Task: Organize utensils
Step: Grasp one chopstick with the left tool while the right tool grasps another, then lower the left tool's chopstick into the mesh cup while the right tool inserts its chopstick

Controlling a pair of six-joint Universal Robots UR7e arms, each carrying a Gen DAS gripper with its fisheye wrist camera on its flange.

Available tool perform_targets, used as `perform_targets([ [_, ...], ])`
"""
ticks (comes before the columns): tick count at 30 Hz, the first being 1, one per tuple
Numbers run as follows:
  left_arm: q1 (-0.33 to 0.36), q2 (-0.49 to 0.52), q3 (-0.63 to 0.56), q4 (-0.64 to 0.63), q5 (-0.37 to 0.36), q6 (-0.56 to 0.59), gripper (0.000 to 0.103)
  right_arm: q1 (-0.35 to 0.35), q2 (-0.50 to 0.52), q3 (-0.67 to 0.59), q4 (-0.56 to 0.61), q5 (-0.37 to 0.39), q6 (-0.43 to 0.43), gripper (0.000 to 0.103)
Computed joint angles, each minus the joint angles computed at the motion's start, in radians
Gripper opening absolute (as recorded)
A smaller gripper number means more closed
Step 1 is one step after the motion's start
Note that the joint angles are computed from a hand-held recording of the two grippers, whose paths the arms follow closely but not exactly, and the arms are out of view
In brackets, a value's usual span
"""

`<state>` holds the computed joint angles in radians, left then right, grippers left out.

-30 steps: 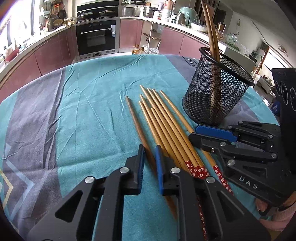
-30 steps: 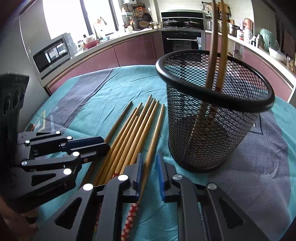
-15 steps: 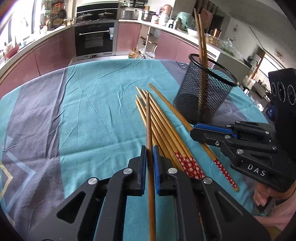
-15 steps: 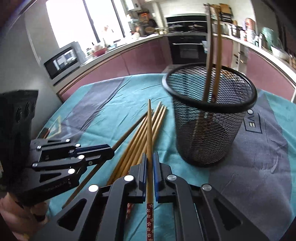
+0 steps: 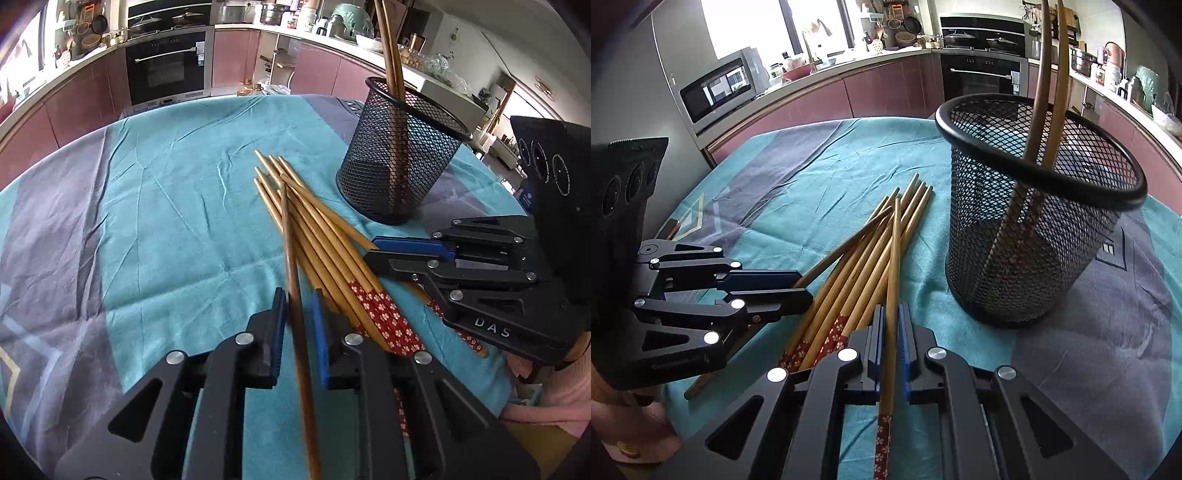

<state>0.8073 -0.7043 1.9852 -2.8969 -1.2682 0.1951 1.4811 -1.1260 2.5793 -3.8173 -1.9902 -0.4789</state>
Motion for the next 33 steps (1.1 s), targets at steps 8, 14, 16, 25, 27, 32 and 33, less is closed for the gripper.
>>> perform_targets([
  [8,-0.008,0.002,-0.006,-0.002,0.015,-0.02,0.008,0.011,-0.014,0.025,-0.053,0.025,-0.013,0.006],
  [14,-0.017,-0.049,0.026,-0.04,-0.028,-0.004,0.007,0.055,-0.066,0.063,-0.116,0.048,-0.042,0.006],
  [16,-0.019,-0.071,0.034,-0.047,-0.05,0.0,0.007,0.066,-0.093,0.077,-0.135,0.056,-0.047,0.006],
  [25,-0.046,-0.166,0.067,-0.09,-0.156,0.012,0.007,0.084,-0.206,0.113,-0.166,0.088,-0.048,0.006],
  [27,-0.053,-0.185,0.073,-0.105,-0.177,0.019,0.007,0.083,-0.239,0.12,-0.165,0.098,-0.05,0.006],
  [32,-0.069,-0.219,0.077,-0.134,-0.225,0.026,0.007,0.092,-0.281,0.116,-0.167,0.108,-0.058,0.006],
  [33,-0.073,-0.22,0.074,-0.141,-0.231,0.023,0.007,0.093,-0.29,0.115,-0.165,0.112,-0.059,0.006],
])
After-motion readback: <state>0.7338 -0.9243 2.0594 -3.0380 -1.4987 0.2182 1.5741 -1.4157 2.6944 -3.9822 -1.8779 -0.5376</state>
